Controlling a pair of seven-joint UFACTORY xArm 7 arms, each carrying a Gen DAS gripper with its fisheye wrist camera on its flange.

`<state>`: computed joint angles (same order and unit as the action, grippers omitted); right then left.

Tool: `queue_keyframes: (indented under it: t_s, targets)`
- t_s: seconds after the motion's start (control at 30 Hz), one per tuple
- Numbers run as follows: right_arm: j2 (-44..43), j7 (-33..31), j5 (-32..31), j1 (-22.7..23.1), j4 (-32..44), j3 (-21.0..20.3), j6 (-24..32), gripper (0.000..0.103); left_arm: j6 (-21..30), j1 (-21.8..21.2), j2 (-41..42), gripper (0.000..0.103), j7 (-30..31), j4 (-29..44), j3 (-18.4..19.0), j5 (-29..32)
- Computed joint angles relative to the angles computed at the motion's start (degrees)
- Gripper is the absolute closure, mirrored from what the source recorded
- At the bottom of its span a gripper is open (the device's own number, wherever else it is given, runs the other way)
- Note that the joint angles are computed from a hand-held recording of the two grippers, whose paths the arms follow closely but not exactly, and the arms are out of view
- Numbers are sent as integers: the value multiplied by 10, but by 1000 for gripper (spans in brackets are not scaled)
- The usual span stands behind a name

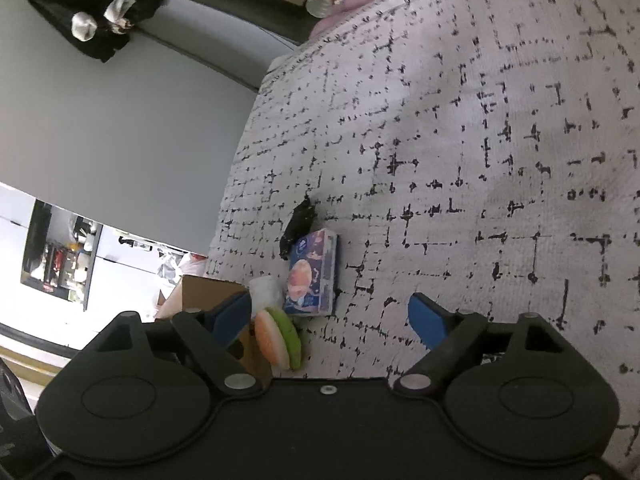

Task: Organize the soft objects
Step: 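Lower the left tool onto the burger plush while the right tool reaches the card package, then close the left tool on the burger plush while the right tool grasps the card package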

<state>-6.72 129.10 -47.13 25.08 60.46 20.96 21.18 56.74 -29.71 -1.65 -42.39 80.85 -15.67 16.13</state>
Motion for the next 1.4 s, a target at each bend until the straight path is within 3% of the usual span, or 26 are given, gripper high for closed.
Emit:
queue_keyframes:
  t_s: [0.37,0.67,0.83,0.97,1.03,1.1,1.4]
  targets:
    - [35,28,-33,-6,-4,-30,-67,26,20,-25,60,52,-28,32,9,58]
    - [71,51,-75,5,15,-64,-107,29,40,-44,97,55,-26,54,22,71]
    - [92,29,-71,21,29,-86,-124,32,45,-49,104,69,-27,56,29,78]
    - [108,-6,-52,35,42,-100,-128,37,43,-48,107,73,-21,57,31,75]
    - [118,-45,-24,41,50,-104,-129,55,42,-47,107,74,-16,57,32,72]
    - [128,-110,36,43,53,-102,-128,64,39,-46,107,75,-13,56,32,68]
    - [148,-166,96,86,59,-149,-165,66,28,-40,106,75,-9,50,34,52]
